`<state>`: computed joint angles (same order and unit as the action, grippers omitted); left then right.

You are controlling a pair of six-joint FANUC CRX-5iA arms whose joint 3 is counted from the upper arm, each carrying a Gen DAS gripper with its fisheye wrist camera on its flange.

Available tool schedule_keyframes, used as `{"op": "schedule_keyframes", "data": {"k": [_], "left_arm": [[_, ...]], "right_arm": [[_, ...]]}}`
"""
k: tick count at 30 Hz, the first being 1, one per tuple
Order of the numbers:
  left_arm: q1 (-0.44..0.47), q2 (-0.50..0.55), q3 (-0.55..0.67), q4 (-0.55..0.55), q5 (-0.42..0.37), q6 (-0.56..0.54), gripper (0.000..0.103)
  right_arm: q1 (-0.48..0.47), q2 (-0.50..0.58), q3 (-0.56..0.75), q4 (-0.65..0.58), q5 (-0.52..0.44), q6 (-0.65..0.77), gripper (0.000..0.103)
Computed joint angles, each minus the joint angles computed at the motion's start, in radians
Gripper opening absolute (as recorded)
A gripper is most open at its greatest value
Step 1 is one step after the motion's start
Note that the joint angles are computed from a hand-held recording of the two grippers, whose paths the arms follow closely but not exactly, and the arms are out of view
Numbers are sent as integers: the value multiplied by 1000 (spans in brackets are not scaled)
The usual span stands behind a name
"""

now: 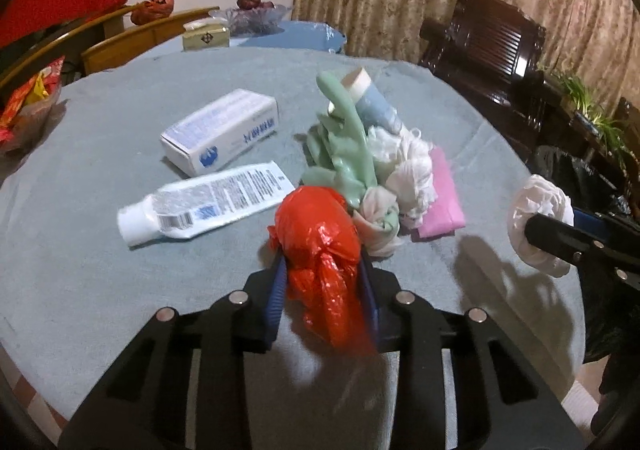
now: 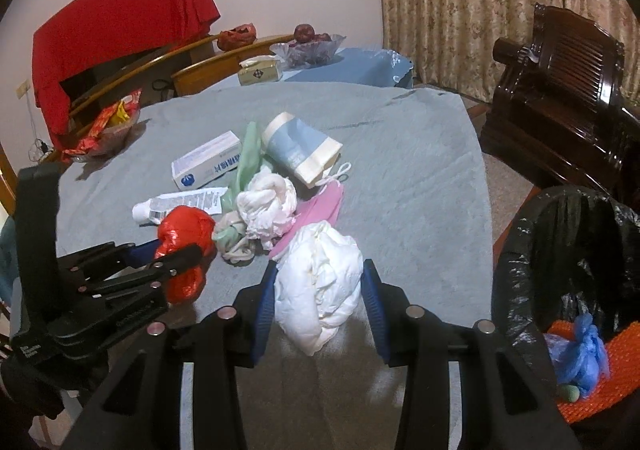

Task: Collect trash
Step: 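Carry the white tissue and red bag over the bin and release them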

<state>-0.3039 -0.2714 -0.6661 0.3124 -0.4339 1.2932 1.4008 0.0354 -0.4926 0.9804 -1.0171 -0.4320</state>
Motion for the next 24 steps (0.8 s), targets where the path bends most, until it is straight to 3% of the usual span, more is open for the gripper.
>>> {"op": "schedule_keyframes", "data": {"k": [8, 24], "left_arm": [[3, -66, 31, -34, -28, 41, 32], [-110, -80, 112, -37, -35, 69, 32]], "right_arm": [[25, -29, 9, 29, -60, -9, 41], [107, -118, -8, 52, -247, -49, 41]]}}
